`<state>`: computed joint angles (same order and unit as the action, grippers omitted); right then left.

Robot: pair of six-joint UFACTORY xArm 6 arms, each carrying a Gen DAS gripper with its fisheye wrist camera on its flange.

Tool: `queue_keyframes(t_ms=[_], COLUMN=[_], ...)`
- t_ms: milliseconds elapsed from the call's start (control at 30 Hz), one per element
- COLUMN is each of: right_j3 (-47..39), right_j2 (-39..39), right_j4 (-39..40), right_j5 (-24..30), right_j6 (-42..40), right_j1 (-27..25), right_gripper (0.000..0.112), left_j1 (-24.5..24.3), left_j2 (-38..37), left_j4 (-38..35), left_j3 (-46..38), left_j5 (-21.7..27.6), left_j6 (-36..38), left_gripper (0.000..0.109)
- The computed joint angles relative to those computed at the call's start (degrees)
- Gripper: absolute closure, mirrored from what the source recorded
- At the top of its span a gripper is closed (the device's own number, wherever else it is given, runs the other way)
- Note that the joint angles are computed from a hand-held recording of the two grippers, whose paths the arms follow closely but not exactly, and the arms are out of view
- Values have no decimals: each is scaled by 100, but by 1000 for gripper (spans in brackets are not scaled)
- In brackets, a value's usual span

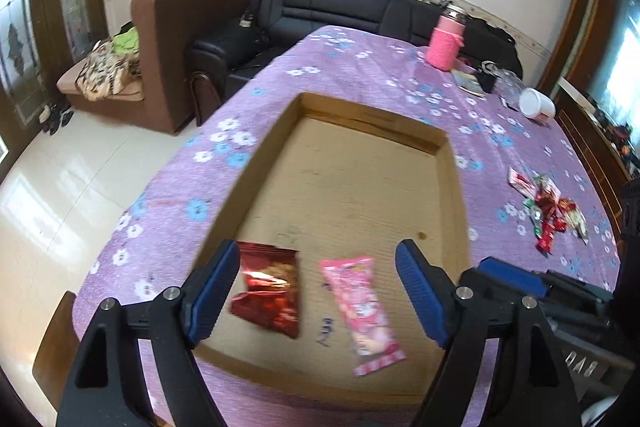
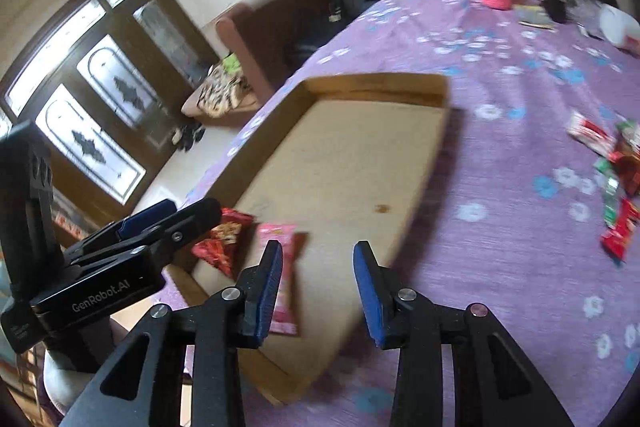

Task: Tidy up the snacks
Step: 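Grasp the red doll-print snack with left tool while right tool grasps a small red candy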

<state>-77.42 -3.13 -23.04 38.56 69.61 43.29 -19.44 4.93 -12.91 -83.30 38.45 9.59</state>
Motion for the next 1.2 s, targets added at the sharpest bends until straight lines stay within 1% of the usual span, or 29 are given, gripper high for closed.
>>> queue_keyframes(t_ms=[67, 133, 233, 367, 467, 533, 667, 700, 767, 867, 933, 1033, 1100, 1133, 1167, 1200], right_j3=[523, 1070, 1876, 2669, 3017, 3061, 3136, 3171, 3262, 3261, 3224, 3295, 3309, 3324, 3341, 3383], right_j2=[-473, -1027, -2021, -3216, -3833, -3924, -3886, -3865, -3826, -3627, -3459, -3295, -3242, -3242, -3250, -3277], right_j4=[-163, -480, -965, -1078, -1031, -1065, -1181, -1154, -977, -821, -742, -568, -745, -800, -835, -862], right_j5=[-87, -4, 603, 1770, 2159, 2270, 2334, 2271, 1962, 1594, 1454, 1083, 1006, 974, 959, 926], right_j6=[261, 629, 1202, 1642, 1692, 1605, 1430, 1312, 1043, 760, 676, 534, 553, 552, 571, 582], right_j1=[-72, -125, -128, -235, -469, -628, -961, -1118, -1465, -1793, -1891, -2106, -2125, -2125, -2126, -2133], right_gripper=[72, 72, 72, 73, 73, 73, 73, 73, 73, 73, 73, 73, 73, 75, 86, 90], left_j1=[-77, -157, -279, -532, -754, -911, -1156, -1207, -1317, -1477, -1624, -1860, -1976, -2035, -2089, -2133], left_j2=[2, -25, -85, -130, -90, -45, -37, -24, 50, 260, 456, 767, 1007, 1135, 1259, 1377], left_j4=[-110, -247, -564, -968, -1222, -1186, -1177, -1175, -1220, -1359, -1308, -1207, -1178, -1130, -1073, -1039], left_j3=[-45, -68, -89, -98, -157, -198, -178, -188, -261, -462, -641, -915, -1159, -1282, -1409, -1529], left_j5=[93, 177, 229, 239, 362, 452, 637, 675, 789, 960, 998, 962, 985, 967, 955, 948], left_j6=[88, 181, 389, 714, 954, 979, 1069, 1079, 1106, 1158, 1134, 1171, 1189, 1184, 1172, 1180], left_gripper=[29, 29, 28, 28, 28, 28, 28, 28, 28, 28, 28, 28, 28, 28, 28, 28])
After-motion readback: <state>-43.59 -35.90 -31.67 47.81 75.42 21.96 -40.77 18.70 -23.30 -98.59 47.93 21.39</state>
